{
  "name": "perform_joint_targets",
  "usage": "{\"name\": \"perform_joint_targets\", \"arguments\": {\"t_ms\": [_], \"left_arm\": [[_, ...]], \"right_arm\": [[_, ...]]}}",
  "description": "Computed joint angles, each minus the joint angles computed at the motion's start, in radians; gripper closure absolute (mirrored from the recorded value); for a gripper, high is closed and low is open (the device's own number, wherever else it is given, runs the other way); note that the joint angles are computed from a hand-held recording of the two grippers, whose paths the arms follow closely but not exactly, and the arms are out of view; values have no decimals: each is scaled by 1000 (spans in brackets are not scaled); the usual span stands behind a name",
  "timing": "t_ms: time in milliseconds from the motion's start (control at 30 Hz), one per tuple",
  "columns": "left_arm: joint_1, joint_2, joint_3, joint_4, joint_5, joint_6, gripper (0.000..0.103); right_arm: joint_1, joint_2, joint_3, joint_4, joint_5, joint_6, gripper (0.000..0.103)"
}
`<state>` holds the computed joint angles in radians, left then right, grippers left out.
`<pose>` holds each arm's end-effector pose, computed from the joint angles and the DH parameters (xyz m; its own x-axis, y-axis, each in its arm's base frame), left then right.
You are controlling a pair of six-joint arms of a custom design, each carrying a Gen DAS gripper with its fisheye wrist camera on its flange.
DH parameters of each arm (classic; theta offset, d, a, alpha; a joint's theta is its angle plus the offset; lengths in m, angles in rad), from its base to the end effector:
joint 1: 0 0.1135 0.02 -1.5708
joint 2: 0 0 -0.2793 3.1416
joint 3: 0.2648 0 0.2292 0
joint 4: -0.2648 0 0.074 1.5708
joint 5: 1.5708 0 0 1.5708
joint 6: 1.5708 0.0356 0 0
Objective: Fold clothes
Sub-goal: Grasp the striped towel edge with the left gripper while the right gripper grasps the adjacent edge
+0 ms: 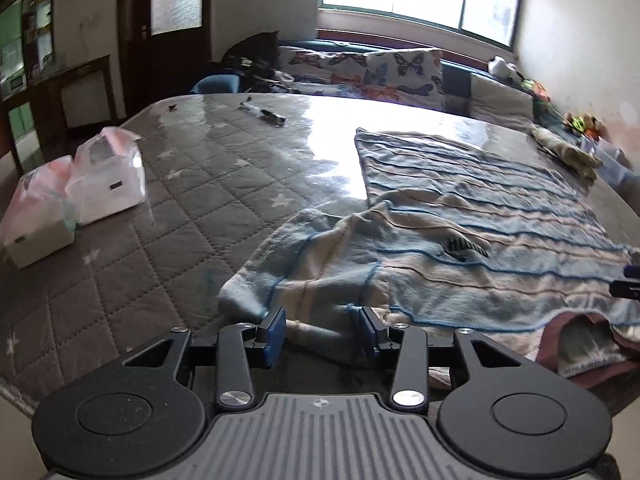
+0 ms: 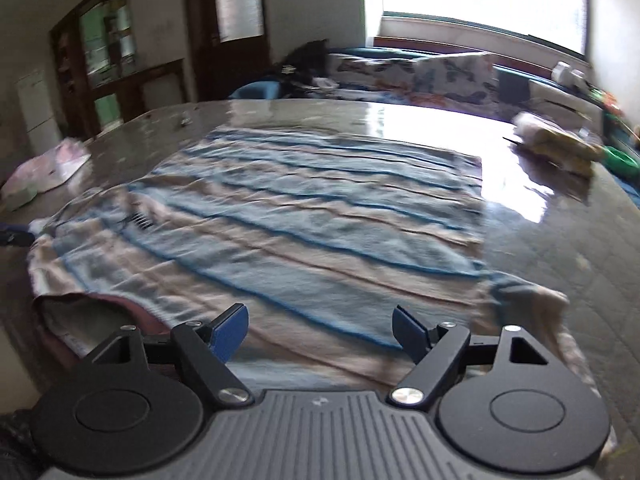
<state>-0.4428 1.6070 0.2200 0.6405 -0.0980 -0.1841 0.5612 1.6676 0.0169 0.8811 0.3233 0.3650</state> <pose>0.1911 -0.0868 0.1118 -0.6694 0.1158 -0.7338 0.2431 0.9675 -0.0691 0.1470 0.0790 0.0912 -0.6615 -0.0160 -0.7498 -0.0806 0.9955 0.0499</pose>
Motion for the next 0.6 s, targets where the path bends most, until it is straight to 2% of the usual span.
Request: {"name": "perform_joint_targets", "arguments": {"t_ms": [100, 333, 400, 533, 600], "left_arm": [[-10, -10, 2, 0, -6, 7, 55], [-7, 2, 15, 28, -13, 30, 50], [8, 21, 22, 45, -18, 38, 50], [80, 79, 48, 70, -9, 43, 50], [112, 111, 58, 87, 2, 53, 50]], "right_arm": [[59, -35, 41, -69, -28, -23, 25], [150, -34, 178, -169, -275, -98, 33], [183, 11, 236, -192, -342, -117, 37], [228, 80, 324, -240, -396, -155, 53], [236, 114, 346, -229, -405, -156, 58]]}}
